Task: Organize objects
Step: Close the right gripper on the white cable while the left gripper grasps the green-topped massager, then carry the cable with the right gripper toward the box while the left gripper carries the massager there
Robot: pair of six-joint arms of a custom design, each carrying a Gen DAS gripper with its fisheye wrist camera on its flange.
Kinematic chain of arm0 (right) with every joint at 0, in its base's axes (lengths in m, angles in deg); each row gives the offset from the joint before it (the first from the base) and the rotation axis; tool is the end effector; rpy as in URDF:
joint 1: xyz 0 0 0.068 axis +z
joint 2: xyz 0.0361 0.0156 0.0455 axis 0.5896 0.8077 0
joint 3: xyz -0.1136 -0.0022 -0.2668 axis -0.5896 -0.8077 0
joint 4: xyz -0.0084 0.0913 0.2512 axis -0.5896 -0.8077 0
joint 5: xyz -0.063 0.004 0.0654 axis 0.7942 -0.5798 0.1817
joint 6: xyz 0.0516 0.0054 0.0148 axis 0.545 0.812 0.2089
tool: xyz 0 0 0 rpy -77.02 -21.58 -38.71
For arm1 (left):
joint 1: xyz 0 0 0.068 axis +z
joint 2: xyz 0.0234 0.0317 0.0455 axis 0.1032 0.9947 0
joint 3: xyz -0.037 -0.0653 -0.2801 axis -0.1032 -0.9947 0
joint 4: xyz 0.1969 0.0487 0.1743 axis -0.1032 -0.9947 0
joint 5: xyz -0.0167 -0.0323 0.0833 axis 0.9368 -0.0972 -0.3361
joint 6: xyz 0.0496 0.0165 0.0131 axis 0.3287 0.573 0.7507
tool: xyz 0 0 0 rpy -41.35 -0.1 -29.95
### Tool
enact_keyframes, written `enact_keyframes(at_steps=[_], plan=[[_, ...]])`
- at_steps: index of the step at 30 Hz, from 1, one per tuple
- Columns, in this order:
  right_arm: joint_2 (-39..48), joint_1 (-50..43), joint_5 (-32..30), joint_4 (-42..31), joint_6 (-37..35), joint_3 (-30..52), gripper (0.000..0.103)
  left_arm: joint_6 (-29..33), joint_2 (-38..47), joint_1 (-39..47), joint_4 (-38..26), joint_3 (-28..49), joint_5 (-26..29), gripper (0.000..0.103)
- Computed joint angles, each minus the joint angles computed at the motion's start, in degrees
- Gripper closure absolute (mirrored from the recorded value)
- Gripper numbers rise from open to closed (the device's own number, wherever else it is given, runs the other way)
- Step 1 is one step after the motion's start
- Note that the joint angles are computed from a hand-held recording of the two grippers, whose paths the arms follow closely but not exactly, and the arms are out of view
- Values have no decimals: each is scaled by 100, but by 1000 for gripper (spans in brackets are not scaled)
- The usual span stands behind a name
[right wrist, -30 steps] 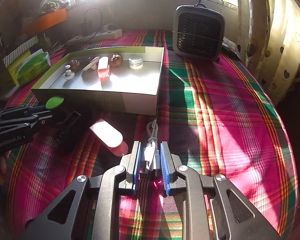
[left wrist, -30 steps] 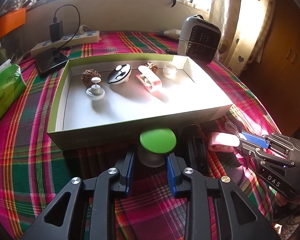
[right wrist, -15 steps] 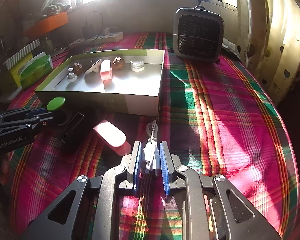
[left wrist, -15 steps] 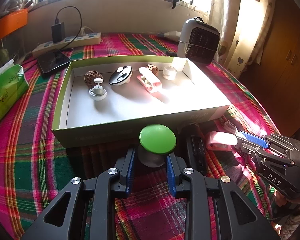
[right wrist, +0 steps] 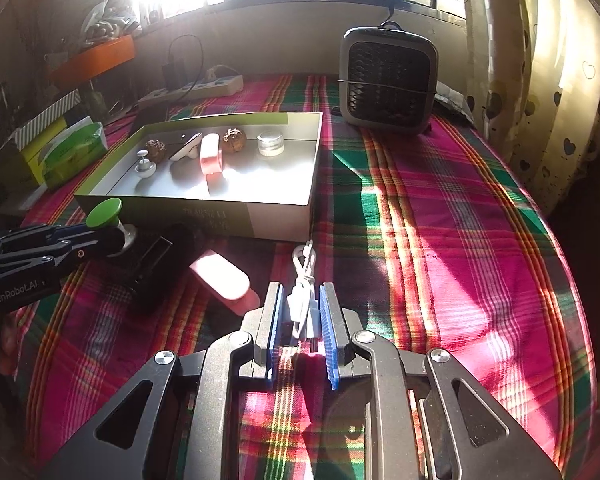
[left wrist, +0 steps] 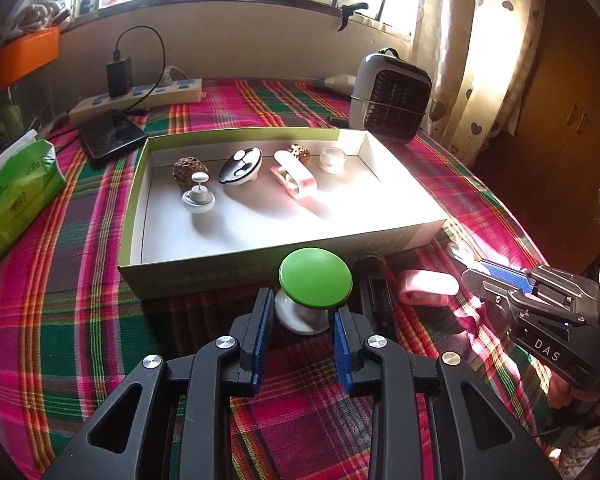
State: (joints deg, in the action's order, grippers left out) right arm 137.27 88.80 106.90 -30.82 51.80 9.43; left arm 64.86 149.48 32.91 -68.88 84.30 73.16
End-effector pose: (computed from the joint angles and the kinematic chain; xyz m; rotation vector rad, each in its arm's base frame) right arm 0.1328 0.1455 0.1753 -0.0794 2.4066 0.0670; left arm 0.1766 0.0666 0.1779 0.3330 2.3950 -0.3883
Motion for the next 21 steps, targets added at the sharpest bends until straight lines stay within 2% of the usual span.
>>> enact_keyframes(at_steps=[21], plan=[[-168, -120, -16, -100, -439, 366, 83, -196, -131, 121, -190, 377, 161, 77]])
